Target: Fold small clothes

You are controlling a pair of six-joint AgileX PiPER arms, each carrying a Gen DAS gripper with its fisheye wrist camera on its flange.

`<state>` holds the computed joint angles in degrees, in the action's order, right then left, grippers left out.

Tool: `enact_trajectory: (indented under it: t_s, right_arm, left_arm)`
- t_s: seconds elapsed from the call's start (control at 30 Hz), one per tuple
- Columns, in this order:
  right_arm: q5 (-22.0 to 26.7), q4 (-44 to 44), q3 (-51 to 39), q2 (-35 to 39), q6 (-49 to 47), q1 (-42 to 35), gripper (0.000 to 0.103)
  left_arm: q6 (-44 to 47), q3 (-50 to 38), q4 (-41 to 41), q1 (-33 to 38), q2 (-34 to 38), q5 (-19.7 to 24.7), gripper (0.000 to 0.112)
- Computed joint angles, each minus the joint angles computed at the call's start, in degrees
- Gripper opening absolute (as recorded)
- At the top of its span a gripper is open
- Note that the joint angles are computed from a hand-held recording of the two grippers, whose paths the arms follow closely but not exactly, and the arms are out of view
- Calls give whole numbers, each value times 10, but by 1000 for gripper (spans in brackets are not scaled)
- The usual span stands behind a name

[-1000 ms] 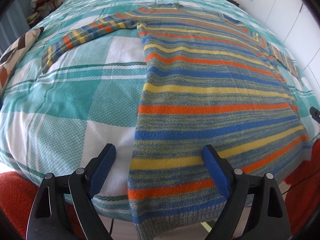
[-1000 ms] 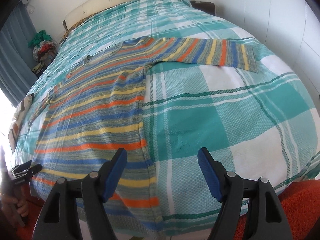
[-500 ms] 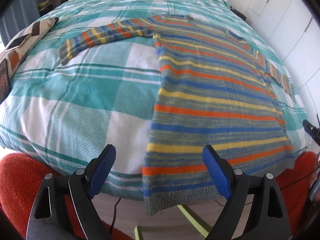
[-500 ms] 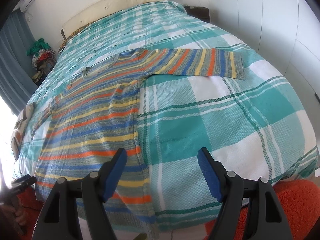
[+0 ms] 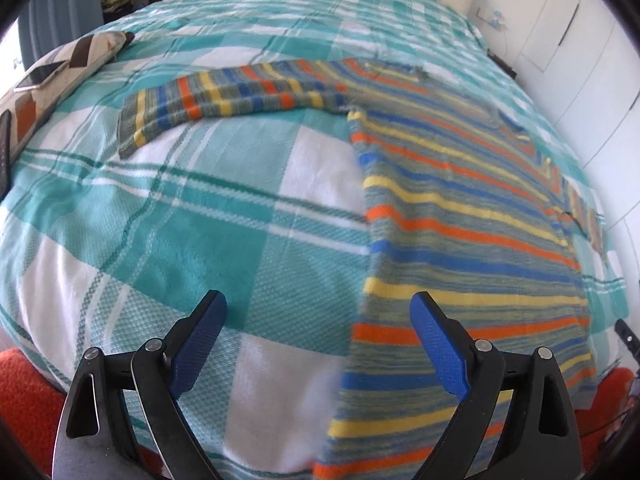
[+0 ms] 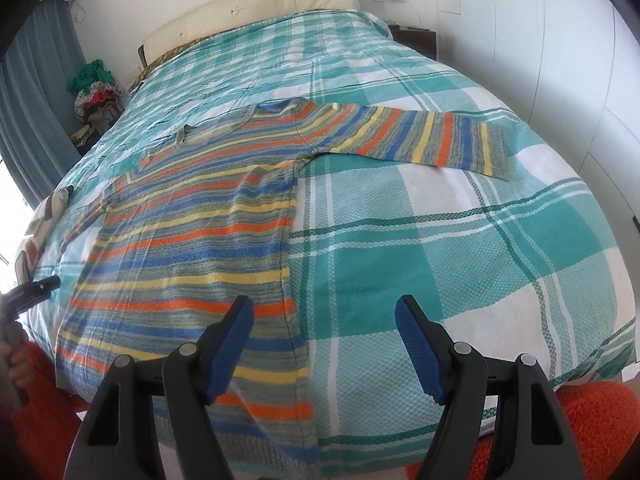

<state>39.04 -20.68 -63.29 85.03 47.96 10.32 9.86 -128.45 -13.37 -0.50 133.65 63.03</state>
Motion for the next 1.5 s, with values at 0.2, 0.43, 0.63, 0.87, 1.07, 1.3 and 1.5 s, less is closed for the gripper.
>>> enact_trajectory:
  t_s: [0.2,0.43,0.63,0.87,1.07,1.3,1.5]
  right_arm:
    - [-7,8,11,0,7,-10,73]
    - [-12,25,13,5,-3,-17,73]
    - [-15,56,17,15,-14,-33,73]
    - [-33,183,1,20,-140,-76,73]
    - [-1,274,-128,65,-323,-243,73]
    - [165,402,-432,312,-379,-437,64]
    - [253,402,-594,442,-354,-442,35]
  left_arm:
    - [12,35,66,-29,-5,-18,102]
    - [14,73,59,-27,-21,-51,103]
    - [31,105,65,-30,-35,-80,103]
    - [53,74,61,-26,-27,-48,102]
    - [45,124,-5,17,-74,-114,102]
    - [-21,81,-24,47,-46,-93,102]
    - [-35,83,0,44,-44,-97,102]
